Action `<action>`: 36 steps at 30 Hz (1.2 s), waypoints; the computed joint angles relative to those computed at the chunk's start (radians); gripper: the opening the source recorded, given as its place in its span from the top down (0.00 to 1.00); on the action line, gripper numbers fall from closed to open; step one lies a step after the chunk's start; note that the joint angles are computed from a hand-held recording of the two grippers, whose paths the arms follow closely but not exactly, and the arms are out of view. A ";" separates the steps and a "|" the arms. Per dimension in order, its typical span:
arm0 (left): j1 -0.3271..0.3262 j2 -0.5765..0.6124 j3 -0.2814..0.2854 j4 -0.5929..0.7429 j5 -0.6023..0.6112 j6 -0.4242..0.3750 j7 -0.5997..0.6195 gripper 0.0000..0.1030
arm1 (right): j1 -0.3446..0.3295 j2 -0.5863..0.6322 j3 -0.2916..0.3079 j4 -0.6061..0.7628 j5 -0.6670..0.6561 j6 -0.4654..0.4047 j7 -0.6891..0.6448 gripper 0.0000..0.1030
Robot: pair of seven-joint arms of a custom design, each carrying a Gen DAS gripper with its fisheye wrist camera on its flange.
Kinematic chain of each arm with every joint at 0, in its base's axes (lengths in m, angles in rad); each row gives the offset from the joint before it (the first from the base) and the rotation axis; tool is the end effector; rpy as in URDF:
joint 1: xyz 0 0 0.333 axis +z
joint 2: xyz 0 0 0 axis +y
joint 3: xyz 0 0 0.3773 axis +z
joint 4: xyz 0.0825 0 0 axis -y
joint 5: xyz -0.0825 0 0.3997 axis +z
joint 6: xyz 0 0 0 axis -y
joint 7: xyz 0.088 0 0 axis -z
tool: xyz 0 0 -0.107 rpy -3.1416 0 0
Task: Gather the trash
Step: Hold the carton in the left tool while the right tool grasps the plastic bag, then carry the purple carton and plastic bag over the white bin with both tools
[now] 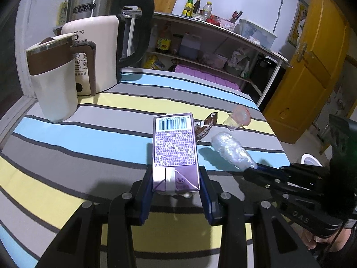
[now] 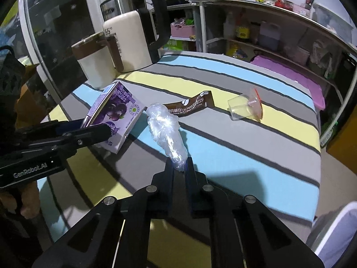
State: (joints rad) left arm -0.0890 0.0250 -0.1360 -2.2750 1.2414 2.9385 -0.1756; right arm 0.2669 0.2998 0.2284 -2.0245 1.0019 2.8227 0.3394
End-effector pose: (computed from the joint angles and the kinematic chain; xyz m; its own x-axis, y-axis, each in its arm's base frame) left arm 0.5228 -0.1820 0.4376 0.2635 -0.9377 0.2266 -0.6511 -0.3462 -0.6755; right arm 0.5967 0.2628 0.3889 0.7463 -0.6557 -0.1148 -0.5544 -0.5169 -0.6523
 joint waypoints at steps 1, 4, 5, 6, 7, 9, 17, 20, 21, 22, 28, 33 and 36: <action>-0.002 -0.005 -0.001 -0.004 0.008 0.000 -0.008 0.63 | -0.005 -0.008 0.004 -0.008 0.015 0.000 -0.009 0.91; -0.007 -0.023 -0.010 -0.017 0.022 0.000 -0.025 0.63 | -0.012 -0.042 0.006 -0.044 0.070 0.001 -0.034 0.91; -0.009 -0.029 -0.014 -0.022 0.026 0.000 -0.029 0.63 | -0.013 -0.055 0.005 -0.056 0.093 0.000 -0.046 0.91; -0.009 -0.034 -0.017 -0.025 0.028 0.001 -0.030 0.63 | -0.014 -0.069 0.003 -0.070 0.120 -0.001 -0.060 0.91; -0.011 -0.040 -0.022 -0.028 0.031 0.001 -0.033 0.63 | -0.010 -0.078 -0.003 -0.077 0.133 -0.003 -0.066 0.91; -0.015 -0.049 -0.031 -0.033 0.032 -0.001 -0.035 0.63 | -0.005 -0.103 -0.014 -0.101 0.176 -0.004 -0.086 0.91; -0.038 -0.077 -0.065 -0.042 0.027 -0.014 -0.029 0.63 | 0.026 -0.189 -0.067 -0.189 0.280 0.006 -0.120 0.91; -0.049 -0.082 -0.076 -0.037 0.028 -0.016 -0.023 0.63 | 0.032 -0.220 -0.085 -0.216 0.322 0.009 -0.142 0.91; -0.051 -0.082 -0.078 -0.037 0.029 -0.015 -0.022 0.63 | 0.034 -0.233 -0.090 -0.227 0.342 0.011 -0.153 0.91; -0.055 -0.082 -0.081 -0.034 0.026 -0.015 -0.017 0.63 | 0.035 -0.244 -0.097 -0.236 0.357 0.011 -0.161 0.91; -0.083 -0.066 -0.096 -0.007 0.012 -0.012 0.018 0.63 | 0.040 -0.301 -0.130 -0.283 0.433 0.020 -0.201 0.91; -0.108 -0.040 -0.098 0.025 -0.002 -0.009 0.052 0.63 | 0.035 -0.336 -0.152 -0.313 0.463 0.026 -0.215 0.91; -0.125 -0.022 -0.097 0.048 -0.009 -0.007 0.074 0.63 | 0.028 -0.349 -0.162 -0.324 0.483 0.029 -0.226 0.91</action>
State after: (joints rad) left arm -0.2141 0.0034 -0.2328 -2.2274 1.2321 2.9313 -0.1021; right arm 0.2949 -0.0488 0.0659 -2.3486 1.4851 2.8515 0.1135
